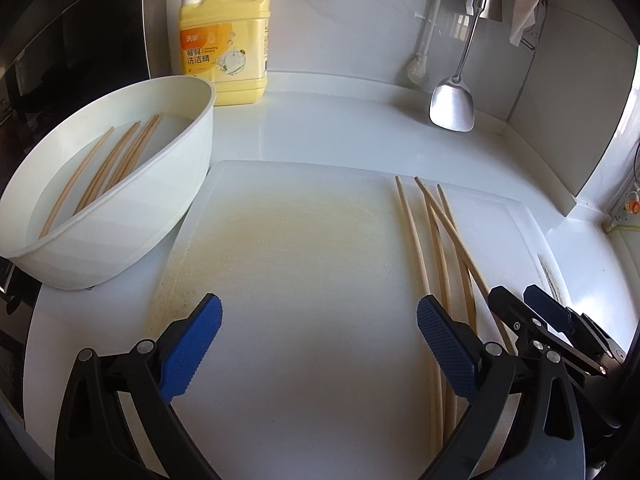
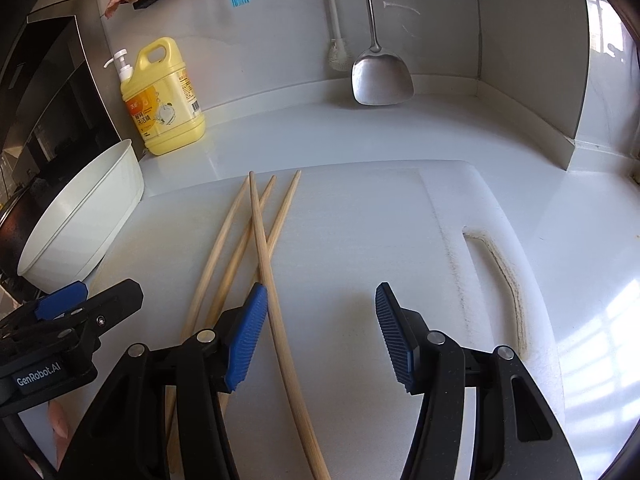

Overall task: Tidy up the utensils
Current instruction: 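Close the left tool on a chopstick while the right tool grasps another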

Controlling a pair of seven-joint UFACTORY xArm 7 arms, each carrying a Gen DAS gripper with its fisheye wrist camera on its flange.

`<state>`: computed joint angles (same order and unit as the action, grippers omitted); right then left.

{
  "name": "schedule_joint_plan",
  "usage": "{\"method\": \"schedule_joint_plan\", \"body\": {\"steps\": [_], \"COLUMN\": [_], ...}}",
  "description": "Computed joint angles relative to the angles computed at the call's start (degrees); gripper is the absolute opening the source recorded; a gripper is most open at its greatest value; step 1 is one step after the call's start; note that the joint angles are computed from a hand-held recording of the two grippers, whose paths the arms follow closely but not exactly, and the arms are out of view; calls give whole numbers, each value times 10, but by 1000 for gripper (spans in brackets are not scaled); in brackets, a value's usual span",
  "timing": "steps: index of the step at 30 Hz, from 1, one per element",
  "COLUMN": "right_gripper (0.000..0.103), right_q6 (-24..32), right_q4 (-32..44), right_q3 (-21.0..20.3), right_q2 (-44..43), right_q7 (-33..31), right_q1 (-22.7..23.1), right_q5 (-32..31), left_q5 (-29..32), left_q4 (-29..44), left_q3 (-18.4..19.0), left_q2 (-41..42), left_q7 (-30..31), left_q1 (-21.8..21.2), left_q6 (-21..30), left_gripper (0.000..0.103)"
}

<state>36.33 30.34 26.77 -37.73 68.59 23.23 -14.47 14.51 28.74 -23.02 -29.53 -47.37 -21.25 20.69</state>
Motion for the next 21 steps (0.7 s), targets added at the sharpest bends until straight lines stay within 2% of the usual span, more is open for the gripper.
{"method": "schedule_joint_plan", "body": {"steps": [14,21], "right_gripper": [54,54], "right_q6": [20,13], "right_q4": [-30,-38], "right_q3": [-15,-15], "right_q2": [-43,-52], "right_q7": [-16,-22], "right_q1": [1,1], "right_q5": [11,17], "left_q5": [57,75], "left_q4": [39,44], "left_q3": [-28,-21], "left_q2": [65,77], "left_q7": [-37,-50], "left_q1": [17,9], "left_q6": [-3,-1], "left_gripper": [96,96]}}
